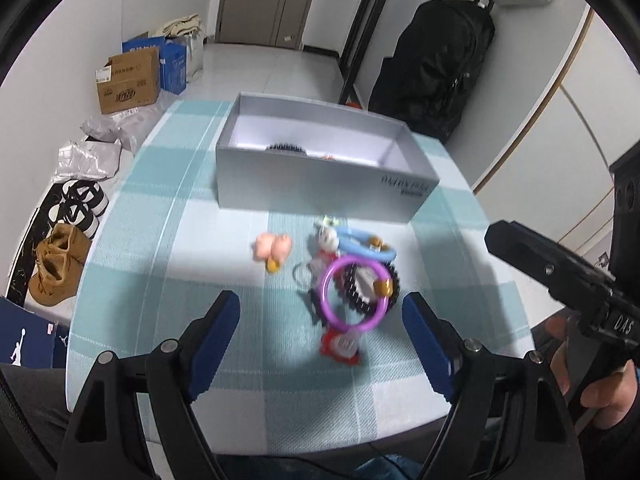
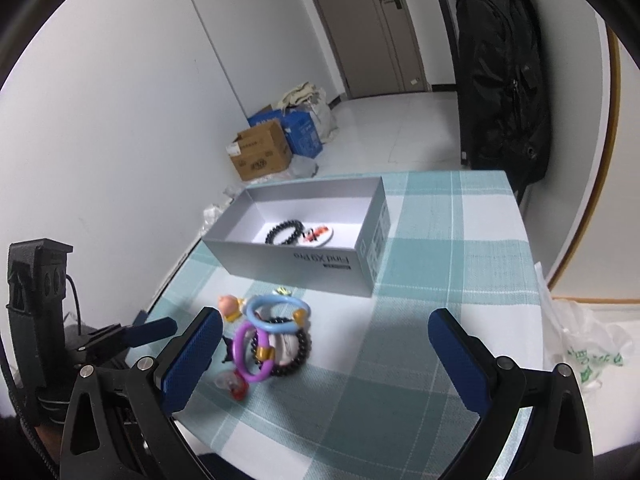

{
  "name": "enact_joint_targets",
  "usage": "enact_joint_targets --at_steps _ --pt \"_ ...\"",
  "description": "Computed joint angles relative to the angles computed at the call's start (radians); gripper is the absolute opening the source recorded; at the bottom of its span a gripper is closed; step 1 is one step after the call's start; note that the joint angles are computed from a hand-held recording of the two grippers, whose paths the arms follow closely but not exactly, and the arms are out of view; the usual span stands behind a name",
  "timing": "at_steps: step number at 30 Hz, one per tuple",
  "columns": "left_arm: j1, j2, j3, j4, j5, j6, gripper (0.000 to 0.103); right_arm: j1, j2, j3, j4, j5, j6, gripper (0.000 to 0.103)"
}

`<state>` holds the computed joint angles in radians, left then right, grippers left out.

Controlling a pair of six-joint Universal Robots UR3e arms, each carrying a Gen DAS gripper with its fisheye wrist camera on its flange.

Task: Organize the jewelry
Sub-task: 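Move the left gripper back over the pile toward the purple ring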

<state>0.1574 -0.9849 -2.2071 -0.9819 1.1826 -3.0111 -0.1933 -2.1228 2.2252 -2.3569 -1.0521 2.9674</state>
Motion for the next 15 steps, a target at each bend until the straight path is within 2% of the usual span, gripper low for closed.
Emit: enact_joint_targets --at_steps 6,15 --pt "-0.054 -0.056 0.04 -0.117 0.036 0.032 0.08 0.008 0.013 -0.005 0.006 -0.022 0.003 0.103" --pt "-0.056 -0.076 0.04 -0.128 -0.002 0.052 0.079 0.007 0.026 -0.019 0.034 -0.019 -0.012 0.103"
